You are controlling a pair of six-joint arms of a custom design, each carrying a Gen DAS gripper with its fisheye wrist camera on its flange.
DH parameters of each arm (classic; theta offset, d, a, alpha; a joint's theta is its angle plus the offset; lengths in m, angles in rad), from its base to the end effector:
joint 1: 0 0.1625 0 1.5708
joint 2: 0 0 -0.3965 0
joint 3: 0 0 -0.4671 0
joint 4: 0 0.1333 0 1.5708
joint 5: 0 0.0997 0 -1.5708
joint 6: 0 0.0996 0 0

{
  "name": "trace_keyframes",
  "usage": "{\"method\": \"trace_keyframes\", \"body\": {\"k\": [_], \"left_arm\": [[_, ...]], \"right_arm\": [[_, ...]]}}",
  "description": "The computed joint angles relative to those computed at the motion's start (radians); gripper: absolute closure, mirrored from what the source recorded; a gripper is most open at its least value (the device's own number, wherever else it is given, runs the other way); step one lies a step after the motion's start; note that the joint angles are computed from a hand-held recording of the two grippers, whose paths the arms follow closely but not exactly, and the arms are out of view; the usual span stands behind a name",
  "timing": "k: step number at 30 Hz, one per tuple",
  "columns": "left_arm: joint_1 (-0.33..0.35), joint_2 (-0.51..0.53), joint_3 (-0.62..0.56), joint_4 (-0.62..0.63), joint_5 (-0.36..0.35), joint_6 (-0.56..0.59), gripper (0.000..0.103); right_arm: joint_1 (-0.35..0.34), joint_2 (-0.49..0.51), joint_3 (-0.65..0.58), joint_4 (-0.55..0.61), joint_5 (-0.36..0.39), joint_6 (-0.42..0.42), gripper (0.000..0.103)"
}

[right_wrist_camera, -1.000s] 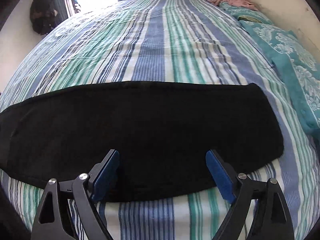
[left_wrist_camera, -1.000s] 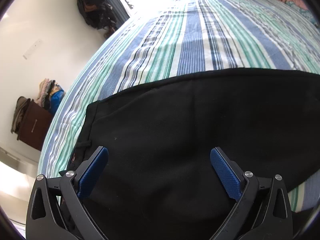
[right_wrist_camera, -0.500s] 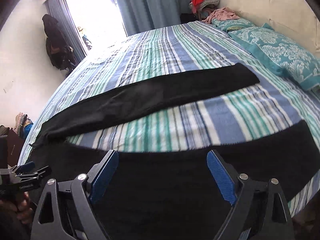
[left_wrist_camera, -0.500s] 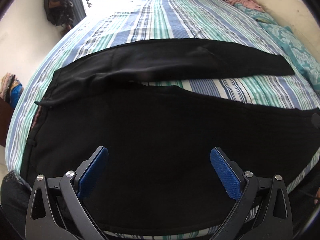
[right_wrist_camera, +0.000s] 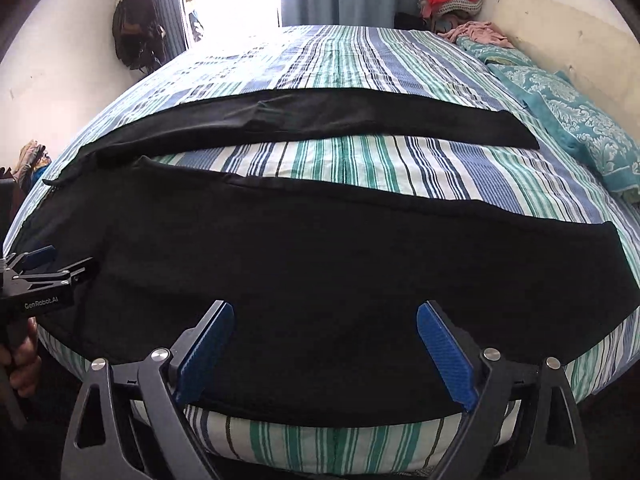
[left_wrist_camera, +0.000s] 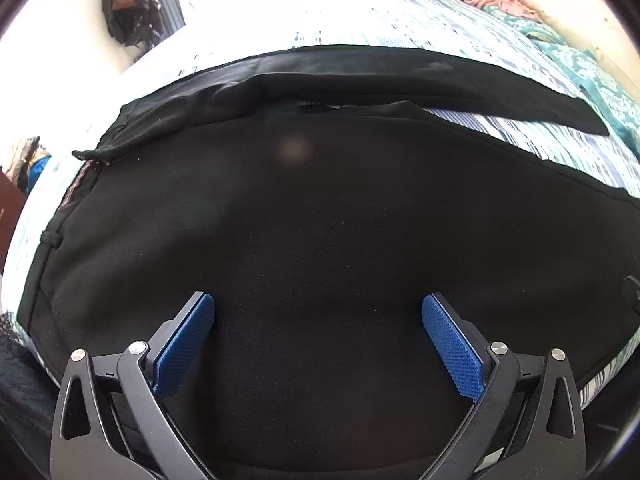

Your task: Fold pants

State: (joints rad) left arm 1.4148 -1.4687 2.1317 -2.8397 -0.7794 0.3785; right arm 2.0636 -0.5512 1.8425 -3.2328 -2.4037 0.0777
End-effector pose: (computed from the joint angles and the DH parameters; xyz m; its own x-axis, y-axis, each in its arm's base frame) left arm 0.1193 -0.5557 0.2687 -0.6565 0.0297 -0.7538 0.3985 0.8621 -0.3131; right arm 0.3287 -0.4862 -0.1052 -0.7515 -0.0181 0.6594 -0.3838 0.8251 -0.4147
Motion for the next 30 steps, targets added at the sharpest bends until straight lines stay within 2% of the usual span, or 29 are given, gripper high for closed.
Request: {"method": "trace_keyframes", "body": {"k": [3, 5, 10, 19, 24, 30], "left_arm": [[-0.002, 0.005, -0.004, 0.005, 0.009, -0.005, 0.0], [0.0, 0.007, 0.001, -0.012, 0.008, 0.008, 0.0], [-0.001, 0.009, 0.006, -0.021, 0.02, 0.01, 0.0], [-0.007, 0.005, 0.008, -0.011, 0.035, 0.002, 0.0], [-0.001, 0.003, 0.004, -0.007, 0.025, 0.011, 0.0], [0.003, 0.0, 0.001, -0.002, 0.016, 0.019, 0.0]], "right_arm": [[-0.026, -0.011, 0.005, 0.068, 0.043, 0.069, 0.01], [-0.027, -0.011, 0.008, 0.054, 0.041, 0.07, 0.01], [-0.039, -0.015, 0.02, 0.061, 0.066, 0.103, 0.0], [-0.041, -0.006, 0.011, 0.071, 0.058, 0.12, 0.0], [-0.03, 0.006, -0.008, 0.108, 0.021, 0.14, 0.0], [-0.029, 0.01, -0.007, 0.092, 0.016, 0.131, 0.0]]}}
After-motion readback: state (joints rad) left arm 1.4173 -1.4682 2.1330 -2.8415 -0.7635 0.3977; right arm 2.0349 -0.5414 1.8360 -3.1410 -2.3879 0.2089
